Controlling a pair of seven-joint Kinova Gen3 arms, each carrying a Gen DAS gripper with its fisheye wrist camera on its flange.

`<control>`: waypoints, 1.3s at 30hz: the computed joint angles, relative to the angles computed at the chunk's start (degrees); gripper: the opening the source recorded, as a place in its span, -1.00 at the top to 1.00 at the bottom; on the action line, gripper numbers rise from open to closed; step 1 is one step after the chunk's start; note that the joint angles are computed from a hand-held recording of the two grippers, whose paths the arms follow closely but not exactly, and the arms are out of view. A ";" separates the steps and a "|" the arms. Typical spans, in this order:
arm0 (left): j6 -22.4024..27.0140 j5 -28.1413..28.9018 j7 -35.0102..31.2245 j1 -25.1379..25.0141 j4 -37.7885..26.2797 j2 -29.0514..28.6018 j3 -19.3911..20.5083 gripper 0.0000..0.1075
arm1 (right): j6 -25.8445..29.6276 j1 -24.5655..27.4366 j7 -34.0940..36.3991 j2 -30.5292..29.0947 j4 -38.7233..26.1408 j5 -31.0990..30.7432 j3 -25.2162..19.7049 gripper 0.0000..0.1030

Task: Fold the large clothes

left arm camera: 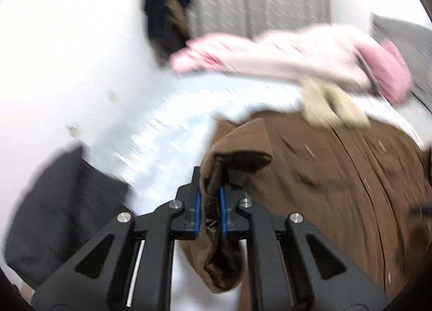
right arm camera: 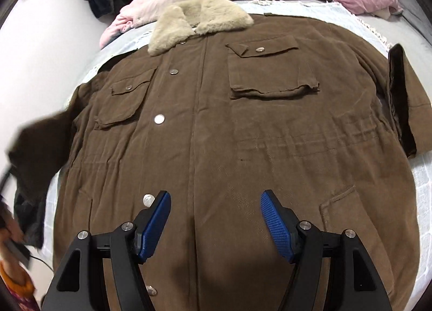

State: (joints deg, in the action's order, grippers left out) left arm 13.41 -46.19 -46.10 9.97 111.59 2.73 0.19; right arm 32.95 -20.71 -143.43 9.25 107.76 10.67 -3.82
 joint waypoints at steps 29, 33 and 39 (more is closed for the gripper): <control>39.82 2.63 1.27 2.47 -47.04 34.32 -13.31 -0.31 | 7.12 -1.96 -4.18 7.96 -8.14 7.76 3.43 -0.36; 36.74 9.51 -6.52 0.77 -43.64 28.64 -8.23 -0.44 | 7.27 -2.26 -5.85 7.62 -8.33 7.58 3.98 -0.36; 31.06 19.71 -16.53 0.50 -34.99 21.52 -2.40 -0.53 | 8.96 -5.21 -16.13 3.94 -5.70 14.65 6.24 -0.36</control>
State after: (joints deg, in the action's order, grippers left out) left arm 44.47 -26.48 -62.63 10.47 76.60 24.25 -2.22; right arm 41.91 -25.93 -159.56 13.19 102.06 25.31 2.42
